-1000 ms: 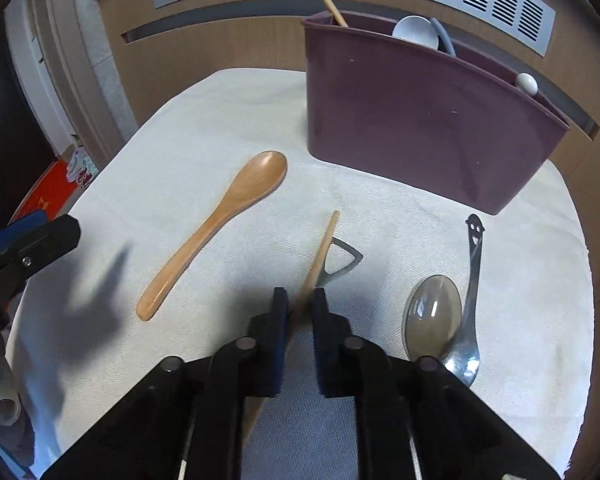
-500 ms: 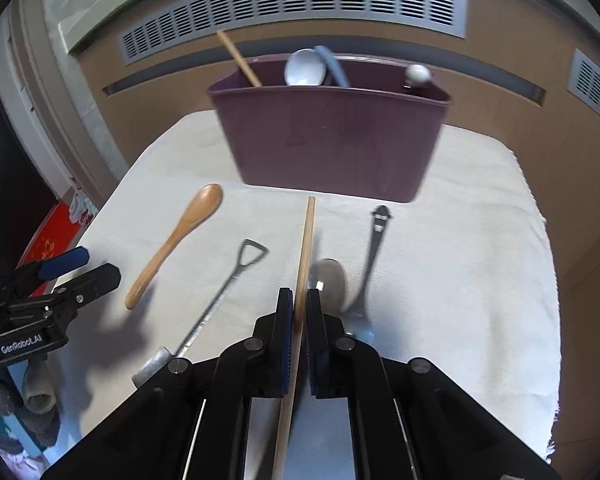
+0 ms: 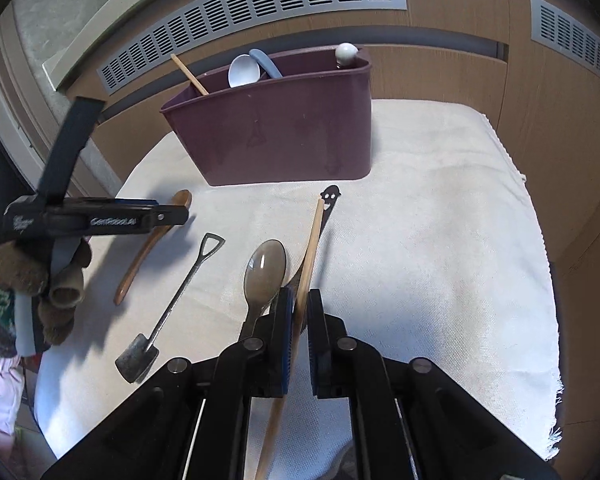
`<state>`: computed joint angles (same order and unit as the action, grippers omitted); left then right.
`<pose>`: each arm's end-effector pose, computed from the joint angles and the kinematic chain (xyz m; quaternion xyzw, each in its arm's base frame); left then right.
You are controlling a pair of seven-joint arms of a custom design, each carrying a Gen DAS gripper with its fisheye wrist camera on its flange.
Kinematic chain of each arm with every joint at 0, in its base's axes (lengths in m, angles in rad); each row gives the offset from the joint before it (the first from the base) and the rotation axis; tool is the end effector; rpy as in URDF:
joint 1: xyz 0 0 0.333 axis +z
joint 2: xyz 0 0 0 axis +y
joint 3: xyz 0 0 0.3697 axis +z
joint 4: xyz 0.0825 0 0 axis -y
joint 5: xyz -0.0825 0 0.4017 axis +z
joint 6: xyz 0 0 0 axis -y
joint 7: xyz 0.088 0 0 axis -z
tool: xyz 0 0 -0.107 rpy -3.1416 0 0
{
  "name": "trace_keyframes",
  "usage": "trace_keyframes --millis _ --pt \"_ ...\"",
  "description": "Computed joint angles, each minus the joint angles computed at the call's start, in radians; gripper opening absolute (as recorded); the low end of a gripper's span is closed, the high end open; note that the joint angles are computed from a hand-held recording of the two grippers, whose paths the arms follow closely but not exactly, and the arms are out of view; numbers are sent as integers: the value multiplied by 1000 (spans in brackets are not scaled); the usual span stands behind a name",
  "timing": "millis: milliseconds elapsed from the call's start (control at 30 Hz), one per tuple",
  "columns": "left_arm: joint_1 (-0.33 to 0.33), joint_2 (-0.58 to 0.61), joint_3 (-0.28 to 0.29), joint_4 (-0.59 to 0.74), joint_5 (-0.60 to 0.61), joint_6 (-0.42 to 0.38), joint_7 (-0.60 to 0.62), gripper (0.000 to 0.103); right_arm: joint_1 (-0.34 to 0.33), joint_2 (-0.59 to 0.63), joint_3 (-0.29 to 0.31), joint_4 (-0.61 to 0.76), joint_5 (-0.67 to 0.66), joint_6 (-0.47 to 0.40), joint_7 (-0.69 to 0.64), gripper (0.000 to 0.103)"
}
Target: Organize utensils
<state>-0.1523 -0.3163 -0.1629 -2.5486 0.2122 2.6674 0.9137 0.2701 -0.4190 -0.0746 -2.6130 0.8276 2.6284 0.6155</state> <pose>0.4308 -0.1502 0.4656 -0.7444 0.6270 -0.1735 0.1506 0.4156 0.0627 0.4694 -0.8089 0.4789 -0.0645 0.3349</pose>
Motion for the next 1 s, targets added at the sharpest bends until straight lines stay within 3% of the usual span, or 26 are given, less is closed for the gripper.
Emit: trace_keyframes --millis 67,200,300,500,633,733,1000 --pt "31 28 -32 32 65 -33 -48 54 -1 3 -5 4 3 -11 -2 7" --pt "34 38 -48 40 126 -23 -99 31 -6 10 -10 14 17 -32 -6 7" --pt "8 5 -39 -2 117 38 -111 31 -9 0 -8 13 26 -31 -11 7" --pt "65 -186 -155 -118 251 119 -345 31 -7 -59 -9 -11 41 -14 -22 7" --pt "46 -331 -177 -193 258 177 -442 31 0 -121 -16 -38 51 2 -30 7" --pt "79 -422 -255 -203 297 140 -516 31 7 -181 -26 -60 48 8 -35 7" --pt "-2 -532 -262 -198 309 89 -565 31 24 -351 -33 -124 3 57 -22 6"
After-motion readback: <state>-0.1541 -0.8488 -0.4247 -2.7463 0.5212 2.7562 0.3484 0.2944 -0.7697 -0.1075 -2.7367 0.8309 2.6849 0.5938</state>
